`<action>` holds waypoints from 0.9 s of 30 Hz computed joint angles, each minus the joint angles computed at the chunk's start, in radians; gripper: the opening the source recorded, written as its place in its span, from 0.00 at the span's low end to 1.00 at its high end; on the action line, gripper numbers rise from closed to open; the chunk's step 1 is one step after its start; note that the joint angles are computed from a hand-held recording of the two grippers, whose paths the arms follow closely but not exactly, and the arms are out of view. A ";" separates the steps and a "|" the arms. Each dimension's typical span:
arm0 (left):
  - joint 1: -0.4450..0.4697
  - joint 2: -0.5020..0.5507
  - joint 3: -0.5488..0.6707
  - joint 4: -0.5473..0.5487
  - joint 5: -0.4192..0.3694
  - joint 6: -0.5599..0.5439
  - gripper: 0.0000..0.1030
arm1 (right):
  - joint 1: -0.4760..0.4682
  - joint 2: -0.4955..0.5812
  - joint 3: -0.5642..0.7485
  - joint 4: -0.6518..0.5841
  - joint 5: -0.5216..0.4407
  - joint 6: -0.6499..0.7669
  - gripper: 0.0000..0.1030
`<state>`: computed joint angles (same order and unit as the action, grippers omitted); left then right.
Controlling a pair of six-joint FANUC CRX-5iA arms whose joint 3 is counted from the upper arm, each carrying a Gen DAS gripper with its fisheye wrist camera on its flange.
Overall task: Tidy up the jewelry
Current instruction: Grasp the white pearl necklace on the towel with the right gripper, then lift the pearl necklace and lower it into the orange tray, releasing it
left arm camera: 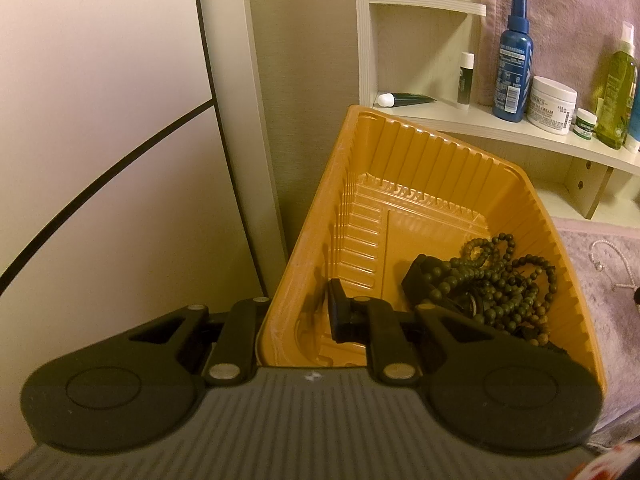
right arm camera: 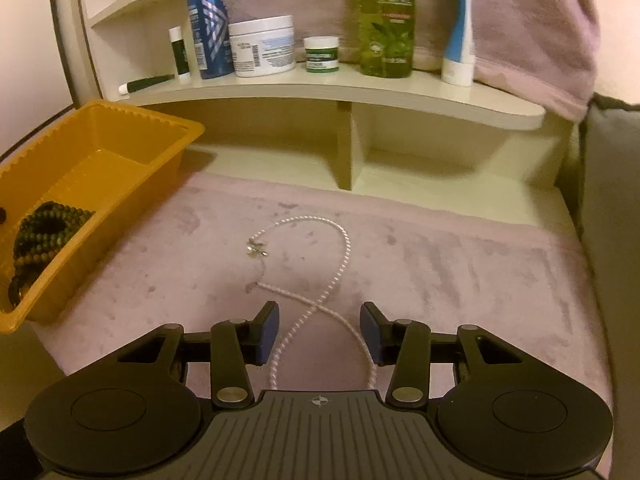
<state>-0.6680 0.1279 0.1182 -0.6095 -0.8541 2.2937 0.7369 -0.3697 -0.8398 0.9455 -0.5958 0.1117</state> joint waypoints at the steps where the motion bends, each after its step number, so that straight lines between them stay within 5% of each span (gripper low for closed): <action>1: -0.001 -0.001 0.000 -0.002 -0.001 0.000 0.15 | 0.000 0.017 0.011 -0.008 -0.009 0.008 0.44; 6: 0.001 -0.001 -0.001 0.003 -0.004 -0.010 0.15 | -0.013 0.030 0.011 0.014 -0.003 0.012 0.35; 11: 0.002 -0.001 -0.001 0.005 -0.004 -0.006 0.15 | 0.004 0.032 0.038 -0.058 -0.023 0.127 0.02; 15: 0.003 0.000 -0.001 0.005 -0.003 -0.007 0.15 | 0.009 0.031 0.031 -0.030 -0.031 0.083 0.02; 27: 0.001 0.003 0.003 0.004 -0.006 -0.004 0.15 | -0.033 -0.101 -0.032 0.308 -0.080 -0.256 0.02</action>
